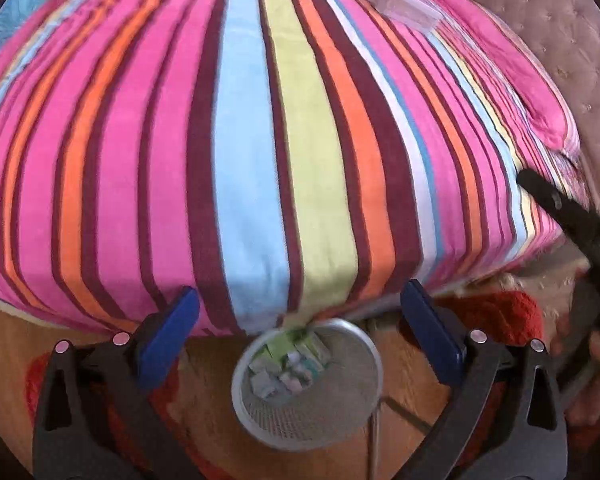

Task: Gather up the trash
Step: 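Move both empty tools back toward the last boxes on the bed, then grasp another green tissue pack with the left tool while the right tool grasps the white printed box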

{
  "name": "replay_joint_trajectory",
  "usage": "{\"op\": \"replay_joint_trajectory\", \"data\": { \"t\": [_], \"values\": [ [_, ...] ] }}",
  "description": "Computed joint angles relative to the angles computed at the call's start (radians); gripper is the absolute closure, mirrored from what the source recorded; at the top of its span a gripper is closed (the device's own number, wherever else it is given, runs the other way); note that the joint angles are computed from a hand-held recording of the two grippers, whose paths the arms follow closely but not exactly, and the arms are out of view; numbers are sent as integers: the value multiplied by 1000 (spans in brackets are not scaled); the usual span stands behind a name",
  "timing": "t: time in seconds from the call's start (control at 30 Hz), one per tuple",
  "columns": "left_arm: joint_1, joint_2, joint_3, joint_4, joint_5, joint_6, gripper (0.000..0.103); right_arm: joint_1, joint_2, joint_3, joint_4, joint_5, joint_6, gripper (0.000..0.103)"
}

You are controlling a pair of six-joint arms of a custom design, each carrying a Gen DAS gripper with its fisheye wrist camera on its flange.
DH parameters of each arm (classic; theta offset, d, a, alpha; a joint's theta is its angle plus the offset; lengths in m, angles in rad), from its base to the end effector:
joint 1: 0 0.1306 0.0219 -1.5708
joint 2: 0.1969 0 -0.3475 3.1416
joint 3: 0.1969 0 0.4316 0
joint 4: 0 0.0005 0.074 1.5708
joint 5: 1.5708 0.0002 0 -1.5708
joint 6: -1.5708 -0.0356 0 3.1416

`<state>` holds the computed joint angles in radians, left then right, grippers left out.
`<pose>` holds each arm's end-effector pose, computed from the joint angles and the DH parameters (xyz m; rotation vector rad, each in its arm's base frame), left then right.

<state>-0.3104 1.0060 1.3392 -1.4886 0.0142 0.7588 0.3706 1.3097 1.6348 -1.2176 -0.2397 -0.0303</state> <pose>0.3318 -0.1075 0.4957 -0.6127 2.7057 -0.3148 0.4413 0.1800 0.5306 -0.5246 2.4301 0.4676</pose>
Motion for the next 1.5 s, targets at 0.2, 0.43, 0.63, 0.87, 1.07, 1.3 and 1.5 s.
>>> {"op": "replay_joint_trajectory", "data": {
  "t": [0.2,0.43,0.63,0.87,1.07,1.3,1.5],
  "values": [
    [29,16,100,54,-41,-19,6,25,65,78,44,9,14,8],
    [101,141,211,113,-75,-153,6,34,169,188,69,19,5,8],
    [148,243,287,159,-85,-257,6,51,263,286,74,67,16,8],
    [211,334,357,200,-75,-358,6,75,369,396,74,99,3,8],
    [263,403,410,212,-45,-402,6,93,475,520,69,150,12,8],
    [294,492,490,227,-13,-451,6,99,637,734,5,190,-21,8],
    [310,582,584,225,11,-485,6,98,728,850,-38,215,4,8]
  ]
}}
